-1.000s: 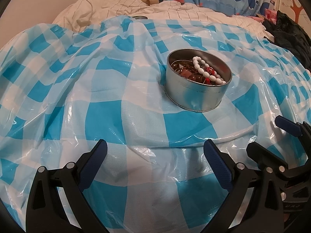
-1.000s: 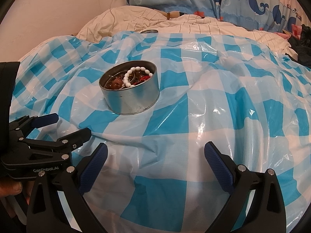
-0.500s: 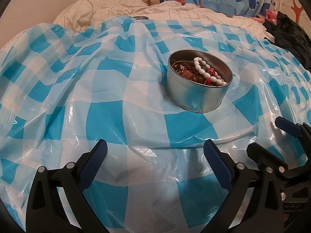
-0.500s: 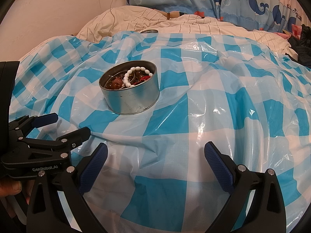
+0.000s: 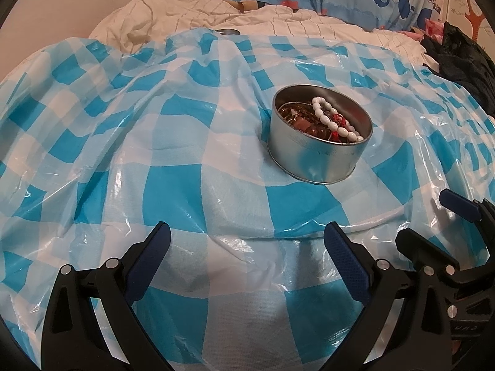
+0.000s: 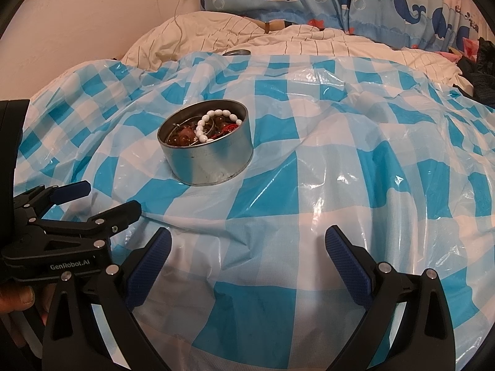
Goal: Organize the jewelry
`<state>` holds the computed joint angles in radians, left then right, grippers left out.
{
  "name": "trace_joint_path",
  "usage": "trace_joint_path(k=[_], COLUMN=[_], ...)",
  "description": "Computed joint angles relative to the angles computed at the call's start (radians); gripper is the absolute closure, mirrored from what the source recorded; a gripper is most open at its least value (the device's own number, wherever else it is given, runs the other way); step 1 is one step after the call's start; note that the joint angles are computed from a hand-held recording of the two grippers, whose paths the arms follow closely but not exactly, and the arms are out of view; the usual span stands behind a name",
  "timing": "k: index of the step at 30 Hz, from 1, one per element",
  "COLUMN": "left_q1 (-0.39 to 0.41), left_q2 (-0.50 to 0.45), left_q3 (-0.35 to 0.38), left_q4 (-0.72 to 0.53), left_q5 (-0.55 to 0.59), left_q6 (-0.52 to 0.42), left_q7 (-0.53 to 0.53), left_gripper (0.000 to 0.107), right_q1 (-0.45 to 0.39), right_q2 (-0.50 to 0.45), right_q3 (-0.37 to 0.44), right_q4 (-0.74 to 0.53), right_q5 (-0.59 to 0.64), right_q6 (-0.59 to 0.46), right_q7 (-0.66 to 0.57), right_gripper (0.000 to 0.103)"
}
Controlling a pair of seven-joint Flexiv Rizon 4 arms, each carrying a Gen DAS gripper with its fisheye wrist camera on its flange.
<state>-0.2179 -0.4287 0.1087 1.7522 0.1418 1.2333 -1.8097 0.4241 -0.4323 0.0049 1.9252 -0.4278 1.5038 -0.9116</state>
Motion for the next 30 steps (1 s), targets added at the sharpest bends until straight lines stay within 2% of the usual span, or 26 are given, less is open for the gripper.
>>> trace_joint_path(k=[16, 20, 23, 30], left_q1=[0.005, -0.008, -0.039, -0.023], left_q2=[0.005, 0.005, 0.004, 0.008], left_q3=[0.006, 0.022, 0.054, 0.034], left_q4=[0.019, 0.013, -0.007, -0.007], left_q5=[-0.017, 0.005, 0.067, 0.074], left_q6=[0.025, 0.024, 0.018, 0.015], left_q7=[-0.044, -0.061, -0.089, -0.087], left_gripper=[0.012, 0.012, 0.012, 0.012], right_q1=[0.018, 0.021, 0.018, 0.023], right_q2=[0.009, 0.009, 0.008, 0.008], right_q3=[-0.038, -0.045, -0.041, -0.045], right_q4=[0.01, 0.015, 0.012, 0.012], right_q5=[-0.012, -0.015, -0.013, -0.012], right_q6=[0.028, 0.04, 0.042, 0.043], right_q7=[0.032, 0.037, 0.031, 0.031], right_gripper=[0.008, 0.008, 0.008, 0.008])
